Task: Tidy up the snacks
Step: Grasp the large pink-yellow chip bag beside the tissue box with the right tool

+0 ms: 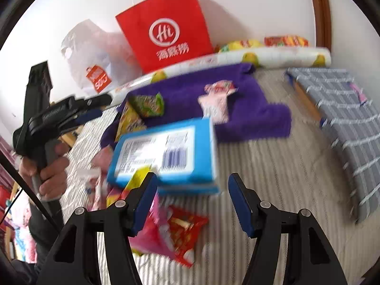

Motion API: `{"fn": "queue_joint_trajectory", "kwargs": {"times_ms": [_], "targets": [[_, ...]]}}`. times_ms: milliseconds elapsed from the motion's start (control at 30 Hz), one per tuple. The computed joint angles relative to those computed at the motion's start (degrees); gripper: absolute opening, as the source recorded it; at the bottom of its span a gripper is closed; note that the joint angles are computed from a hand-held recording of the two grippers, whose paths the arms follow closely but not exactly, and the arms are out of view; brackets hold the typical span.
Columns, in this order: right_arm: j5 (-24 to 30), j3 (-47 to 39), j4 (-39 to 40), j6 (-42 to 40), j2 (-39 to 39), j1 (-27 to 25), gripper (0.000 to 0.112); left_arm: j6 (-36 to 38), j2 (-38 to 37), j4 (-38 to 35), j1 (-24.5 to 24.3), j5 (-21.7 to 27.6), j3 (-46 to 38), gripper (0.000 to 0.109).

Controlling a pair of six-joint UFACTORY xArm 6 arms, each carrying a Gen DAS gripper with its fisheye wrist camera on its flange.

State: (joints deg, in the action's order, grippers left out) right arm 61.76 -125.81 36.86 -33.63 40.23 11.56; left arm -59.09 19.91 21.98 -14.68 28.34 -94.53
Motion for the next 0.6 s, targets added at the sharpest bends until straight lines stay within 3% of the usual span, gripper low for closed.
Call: {"fn": "queue_joint_trajectory", "kwargs": {"times_ms": [200,267,600], "targets": [[2.3,8.1,5.2,-4.9,-5.6,0.0,0.063,0.0,0.1,-0.4,0.0,-0.4,0.2,0.079],[2.5,10.7,5.7,-7.8,-7.5,0.7,0.074,0.4,0.2,-1.1,-0.1,-0.2,0.0,0.079],[-4.3,19.3,-1.7,-12.2,-11.8,5.7,0.078,-0.2,-0.8,-0.3,-0.3,-1.8,1.4,0.079]]}}
